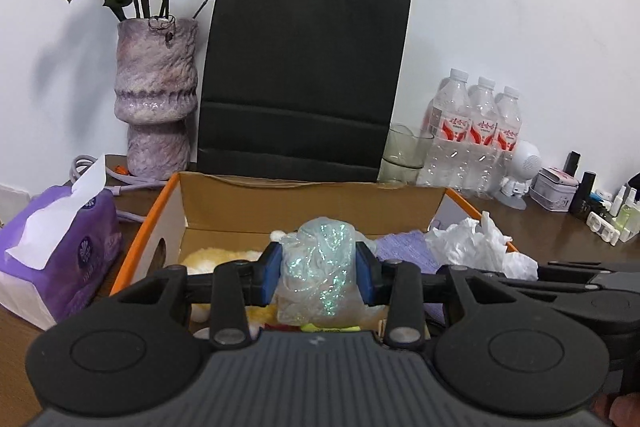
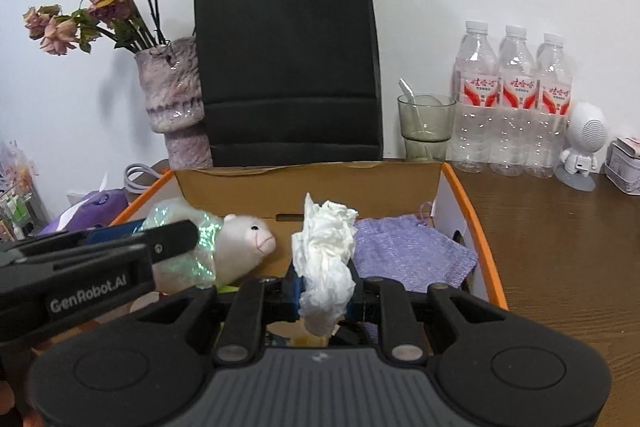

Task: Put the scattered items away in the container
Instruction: 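Carry the plastic bag and tissue into the box and open both tools, then grasp the round white tin with the left tool while the right tool grasps the soap bar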

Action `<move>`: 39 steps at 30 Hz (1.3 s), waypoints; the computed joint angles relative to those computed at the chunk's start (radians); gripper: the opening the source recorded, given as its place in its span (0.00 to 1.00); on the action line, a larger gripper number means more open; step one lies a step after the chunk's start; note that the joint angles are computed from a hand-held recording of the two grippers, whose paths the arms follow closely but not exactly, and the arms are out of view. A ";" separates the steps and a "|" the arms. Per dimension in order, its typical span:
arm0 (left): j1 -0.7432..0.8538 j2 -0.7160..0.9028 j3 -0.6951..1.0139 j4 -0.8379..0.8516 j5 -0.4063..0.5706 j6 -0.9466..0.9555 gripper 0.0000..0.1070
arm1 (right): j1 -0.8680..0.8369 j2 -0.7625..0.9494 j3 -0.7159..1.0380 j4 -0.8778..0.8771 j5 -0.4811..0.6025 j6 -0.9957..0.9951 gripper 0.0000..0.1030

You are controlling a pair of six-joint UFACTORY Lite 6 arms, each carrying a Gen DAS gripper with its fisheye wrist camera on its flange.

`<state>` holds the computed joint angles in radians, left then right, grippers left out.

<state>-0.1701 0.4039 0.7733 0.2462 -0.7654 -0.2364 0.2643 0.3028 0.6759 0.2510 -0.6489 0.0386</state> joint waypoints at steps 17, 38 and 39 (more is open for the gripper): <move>-0.049 -0.035 -0.017 -0.269 0.014 0.176 0.96 | 0.024 0.013 0.042 0.082 0.059 -0.121 1.00; -0.043 -0.066 -0.047 -0.249 -0.001 0.163 0.96 | 0.018 -0.017 0.016 0.111 0.054 -0.131 1.00; -0.042 -0.072 -0.052 -0.246 -0.003 0.159 0.96 | 0.017 -0.019 0.015 0.110 0.054 -0.130 1.00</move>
<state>-0.2118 0.3321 0.7216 0.0002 -0.7685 -0.0775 0.2817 0.2840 0.6912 0.3613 -0.5953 -0.0915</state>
